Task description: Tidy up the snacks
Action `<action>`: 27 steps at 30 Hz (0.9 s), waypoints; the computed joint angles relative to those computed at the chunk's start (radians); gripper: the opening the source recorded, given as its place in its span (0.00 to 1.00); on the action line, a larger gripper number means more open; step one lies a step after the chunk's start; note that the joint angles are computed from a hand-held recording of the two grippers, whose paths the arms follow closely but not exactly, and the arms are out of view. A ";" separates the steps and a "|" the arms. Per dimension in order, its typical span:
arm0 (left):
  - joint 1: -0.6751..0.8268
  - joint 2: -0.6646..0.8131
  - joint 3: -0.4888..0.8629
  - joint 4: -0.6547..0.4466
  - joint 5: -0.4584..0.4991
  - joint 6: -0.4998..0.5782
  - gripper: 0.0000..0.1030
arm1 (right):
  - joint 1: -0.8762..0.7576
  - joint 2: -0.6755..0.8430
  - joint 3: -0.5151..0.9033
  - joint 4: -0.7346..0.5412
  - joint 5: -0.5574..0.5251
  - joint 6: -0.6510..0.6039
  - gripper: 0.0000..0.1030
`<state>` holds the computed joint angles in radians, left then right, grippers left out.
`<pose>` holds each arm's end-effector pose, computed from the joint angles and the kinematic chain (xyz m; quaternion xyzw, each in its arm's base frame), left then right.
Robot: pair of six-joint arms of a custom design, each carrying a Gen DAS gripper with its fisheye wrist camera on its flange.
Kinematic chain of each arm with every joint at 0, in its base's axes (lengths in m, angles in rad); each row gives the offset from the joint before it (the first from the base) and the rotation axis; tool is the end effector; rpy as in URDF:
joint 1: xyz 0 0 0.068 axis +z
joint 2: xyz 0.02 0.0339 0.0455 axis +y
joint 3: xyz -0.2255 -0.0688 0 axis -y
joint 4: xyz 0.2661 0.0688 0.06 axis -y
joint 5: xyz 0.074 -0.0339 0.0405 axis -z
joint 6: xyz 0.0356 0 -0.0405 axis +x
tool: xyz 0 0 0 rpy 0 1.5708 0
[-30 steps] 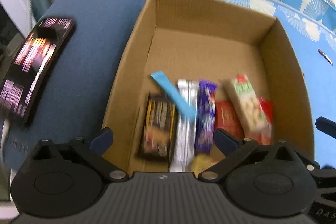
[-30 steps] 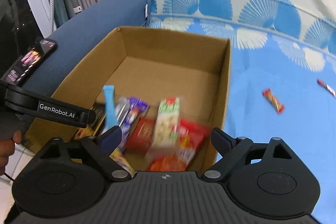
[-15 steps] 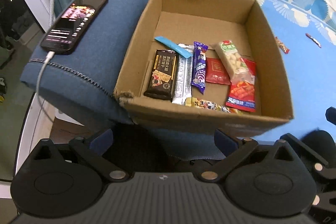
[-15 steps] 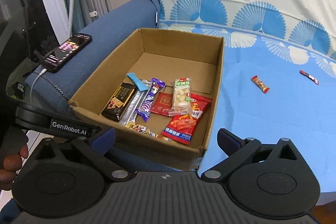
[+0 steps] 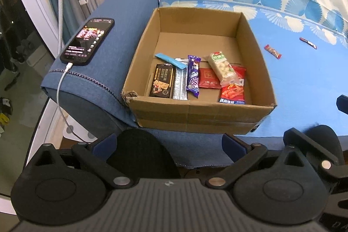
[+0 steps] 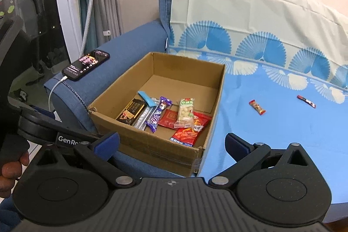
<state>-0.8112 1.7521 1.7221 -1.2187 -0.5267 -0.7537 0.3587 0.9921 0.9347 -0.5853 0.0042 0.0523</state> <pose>0.2620 -0.2499 0.2879 -0.0143 0.9538 0.0731 0.2910 0.2374 0.0889 0.2812 -0.1355 0.8839 0.0895 0.4385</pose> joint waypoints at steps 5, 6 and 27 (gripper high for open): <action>-0.042 -0.012 0.009 -0.022 -0.045 -0.024 1.00 | 0.007 -0.082 -0.041 -0.001 0.012 0.006 0.99; -0.048 -0.013 0.013 -0.028 -0.051 -0.028 1.00 | 0.005 -0.096 -0.048 -0.002 0.010 0.007 0.99; -0.079 -0.006 0.036 -0.055 -0.083 -0.040 1.00 | 0.006 -0.174 -0.090 -0.008 0.014 0.019 0.99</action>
<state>-0.8904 1.7466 1.7585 -1.2734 -0.6100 -0.7936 0.3649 0.8179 0.8451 -0.5930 0.0178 0.0714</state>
